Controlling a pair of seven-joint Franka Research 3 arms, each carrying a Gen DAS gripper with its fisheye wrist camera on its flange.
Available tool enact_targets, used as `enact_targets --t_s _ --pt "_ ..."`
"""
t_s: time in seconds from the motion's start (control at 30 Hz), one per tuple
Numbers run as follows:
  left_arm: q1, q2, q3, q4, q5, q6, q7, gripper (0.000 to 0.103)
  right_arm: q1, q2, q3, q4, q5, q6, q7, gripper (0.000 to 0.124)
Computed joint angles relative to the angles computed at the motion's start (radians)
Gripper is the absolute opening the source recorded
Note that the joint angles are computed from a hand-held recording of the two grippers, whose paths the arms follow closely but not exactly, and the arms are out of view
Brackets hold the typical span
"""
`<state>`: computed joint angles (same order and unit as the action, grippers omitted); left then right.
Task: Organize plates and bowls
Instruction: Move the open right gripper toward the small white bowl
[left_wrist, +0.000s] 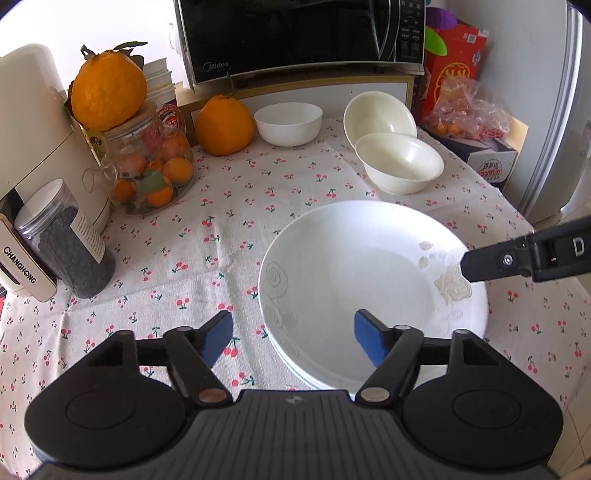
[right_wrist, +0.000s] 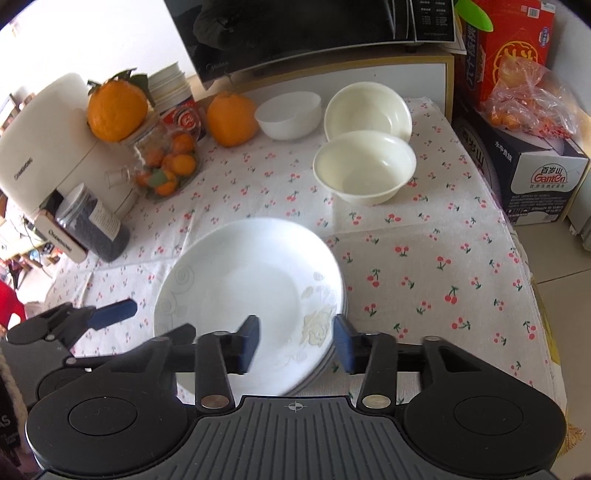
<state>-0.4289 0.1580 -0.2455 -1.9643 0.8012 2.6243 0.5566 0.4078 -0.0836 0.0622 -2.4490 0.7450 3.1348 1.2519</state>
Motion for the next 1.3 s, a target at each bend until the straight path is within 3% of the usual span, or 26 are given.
enact_targets --t_s 0.23,0.37,0.63,0.77,0.93,1.07,1.3 --pt "-0.008 0.020 0.015 0.045 0.041 -0.015 -0.053 0.095 -0.005 0.026 -0.006 0.051 0.023 0.042 -0.004 0.077" --pt "-0.016 0.040 0.026 0.082 0.090 -0.044 -0.096 0.102 -0.002 0.058 -0.010 0.111 0.135 0.052 -0.078 0.084" --pt "-0.018 0.106 0.052 0.190 0.121 -0.070 -0.061 0.102 -0.086 0.148 0.027 0.266 0.079 -0.028 -0.020 0.090" --pt "-0.006 0.147 0.067 0.244 0.133 -0.020 -0.031 0.103 -0.108 0.217 0.018 0.366 -0.068 -0.053 0.055 0.091" --pt "0.002 0.243 0.086 0.370 0.048 0.007 0.090 0.103 -0.207 0.328 0.107 0.539 -0.007 -0.075 -0.045 0.094" --pt "-0.020 0.333 0.131 0.479 0.059 0.041 0.138 0.103 -0.233 0.441 0.117 0.707 -0.026 -0.139 -0.064 0.094" --pt "-0.009 0.532 0.155 0.703 -0.044 0.099 0.321 0.103 -0.218 0.664 0.047 1.045 -0.207 -0.337 0.047 0.094"
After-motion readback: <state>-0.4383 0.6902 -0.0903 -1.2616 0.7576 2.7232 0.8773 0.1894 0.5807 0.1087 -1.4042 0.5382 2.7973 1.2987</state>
